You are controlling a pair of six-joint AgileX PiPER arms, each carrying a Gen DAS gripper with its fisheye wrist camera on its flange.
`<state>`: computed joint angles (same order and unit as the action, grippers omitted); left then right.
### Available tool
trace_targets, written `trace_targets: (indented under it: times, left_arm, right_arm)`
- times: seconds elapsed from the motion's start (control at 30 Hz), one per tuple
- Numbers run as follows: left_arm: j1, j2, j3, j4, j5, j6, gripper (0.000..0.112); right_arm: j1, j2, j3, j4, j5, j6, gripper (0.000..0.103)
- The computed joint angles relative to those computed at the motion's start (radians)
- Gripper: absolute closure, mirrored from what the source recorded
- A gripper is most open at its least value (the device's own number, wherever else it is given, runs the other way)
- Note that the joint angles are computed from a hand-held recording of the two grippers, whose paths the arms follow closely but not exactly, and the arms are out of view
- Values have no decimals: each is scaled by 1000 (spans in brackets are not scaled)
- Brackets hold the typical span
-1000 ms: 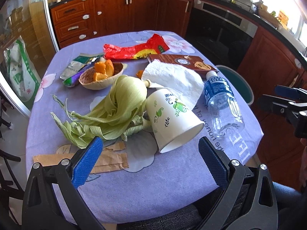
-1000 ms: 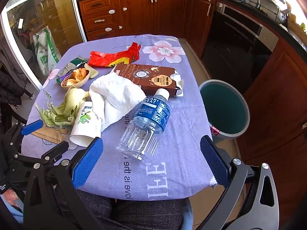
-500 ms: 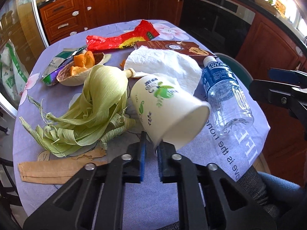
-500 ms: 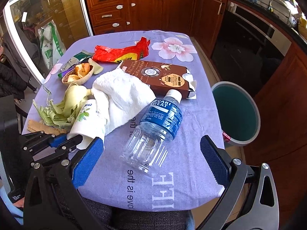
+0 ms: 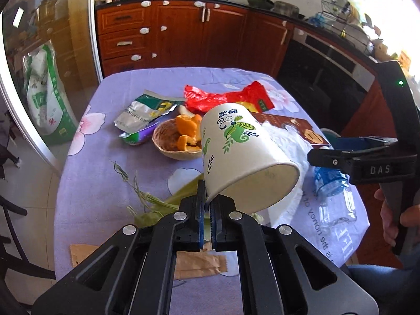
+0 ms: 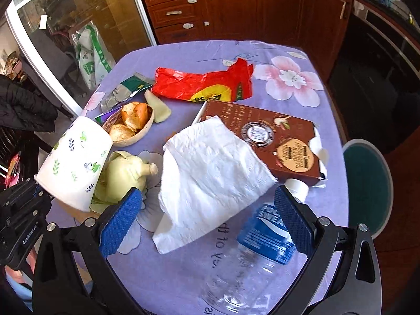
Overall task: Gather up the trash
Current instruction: 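Grasp the white paper cup with the left tool while the right tool grasps the white tissue, then carry cup and tissue to the bin and open both tools to drop them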
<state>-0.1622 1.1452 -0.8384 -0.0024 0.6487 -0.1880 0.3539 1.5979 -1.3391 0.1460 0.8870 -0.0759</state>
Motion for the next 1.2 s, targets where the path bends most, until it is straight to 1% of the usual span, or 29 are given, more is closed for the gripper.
trace_targets:
  times: [0.03,0.1,0.23,0.27,0.3,0.33,0.37,0.4,0.43,0.47,0.5,0.6,0.67,0.83,1.0,1.1,1.2]
  left_arm:
    - [25,22,-2,-41,-10,46,109]
    - [37,58,-2,-49,-32,69,108]
    - [75,85,16,-103,-67,142,108]
    - [85,95,14,-113,-71,157,108]
    - [102,96,19,-135,-74,186,108]
    - [119,98,23,-156,-76,215,108]
    - [126,100,23,-163,-76,225,108]
    - [136,102,24,-178,-75,242,108]
    - [144,103,24,-195,-75,261,108]
    - [148,101,27,-201,-76,270,108]
    - [147,97,29,-196,-76,268,108]
    - [145,77,30,-186,-69,260,108]
    - [131,57,22,-156,-61,227,108]
    - [65,12,-28,-62,-28,116,108]
    - [-81,18,-123,81,10,-40,108]
    - [-186,61,-200,147,31,-105,108]
    - [-284,133,-281,190,48,-142,108]
  right_arm:
    - [16,26,-17,-2,9,5,6]
    - [53,73,-46,-17,27,18,6]
    - [93,155,-91,-50,50,52,6]
    - [100,171,-100,-63,51,60,11]
    - [104,188,-110,-75,53,67,19]
    - [105,208,-126,-83,66,75,24]
    - [103,225,-138,-85,75,81,35]
    - [99,238,-146,-85,81,86,50]
    - [95,245,-147,-80,84,88,60]
    - [87,247,-141,-62,85,80,86]
    - [77,242,-130,-35,82,64,100]
    - [64,183,-70,4,38,33,100]
    - [56,129,-39,19,14,19,101]
    - [31,0,-18,27,-5,-7,101]
    - [-19,-124,-8,5,-32,-12,101]
    - [-107,-172,-22,45,-21,-58,101]
    - [-232,-206,-19,108,-13,-133,101]
